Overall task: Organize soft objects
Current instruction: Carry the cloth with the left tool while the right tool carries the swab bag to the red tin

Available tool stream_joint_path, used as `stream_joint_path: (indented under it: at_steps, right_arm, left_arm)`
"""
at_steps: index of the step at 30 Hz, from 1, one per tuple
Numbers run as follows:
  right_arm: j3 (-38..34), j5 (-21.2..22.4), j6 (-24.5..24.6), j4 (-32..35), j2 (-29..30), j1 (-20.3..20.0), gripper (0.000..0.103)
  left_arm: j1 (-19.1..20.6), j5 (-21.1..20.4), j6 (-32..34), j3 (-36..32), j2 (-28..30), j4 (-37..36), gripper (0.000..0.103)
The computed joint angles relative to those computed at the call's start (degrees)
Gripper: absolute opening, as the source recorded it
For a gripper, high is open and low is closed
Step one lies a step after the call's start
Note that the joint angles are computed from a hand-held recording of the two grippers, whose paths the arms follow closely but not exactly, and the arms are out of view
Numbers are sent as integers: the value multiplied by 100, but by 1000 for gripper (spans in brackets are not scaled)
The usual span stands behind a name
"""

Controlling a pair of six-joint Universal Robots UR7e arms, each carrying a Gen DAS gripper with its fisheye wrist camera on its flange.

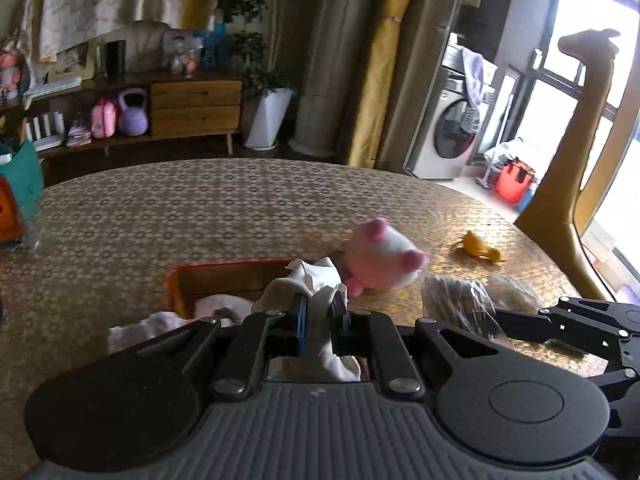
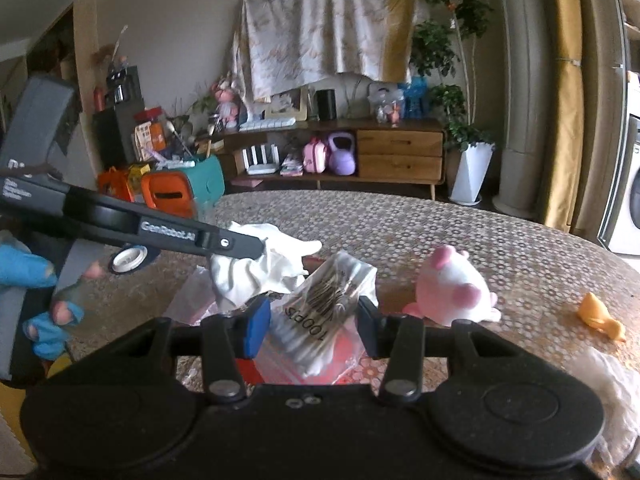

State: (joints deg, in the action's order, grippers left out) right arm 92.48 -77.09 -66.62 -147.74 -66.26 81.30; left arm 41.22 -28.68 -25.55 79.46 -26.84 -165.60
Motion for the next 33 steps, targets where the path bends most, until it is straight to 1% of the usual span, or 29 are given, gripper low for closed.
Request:
stream_joint_path:
  at_steps: [7, 11, 16, 19, 21, 23, 27, 31, 33]
  right_arm:
    - [-176, -344, 83, -178, 473, 172, 45]
    - [-435, -557, 305, -166, 803, 278, 45]
    - [-697, -755, 477, -216, 1150, 382, 45]
    - [-787, -850, 491, -283, 1300, 414, 45]
    - [-868, -913, 526, -299, 1419, 436, 45]
    - [-919, -995, 523, -341, 1513, 446, 45]
    - [-1130, -1220, 505, -216, 1729, 492, 45]
    - [-1217, -1352, 442, -162, 1840, 496, 45]
    - [-1269, -1376, 440, -105, 1883, 494, 45]
  left_arm:
    - [177, 249, -187, 287, -231, -22, 11]
    - [317, 321, -141, 266, -260, -46, 11]
    - [496, 303, -106, 60, -155, 59, 11]
    - [608, 262, 120, -69, -39, -52, 11]
    - [676, 252, 172, -182, 36, 5, 11]
    - [744, 189, 151, -264, 81, 72, 11]
    - [843, 78, 108, -411, 185, 225, 11]
    - [916, -81, 25, -480, 236, 371, 11]
    - [929, -92, 26, -516, 267, 451, 11]
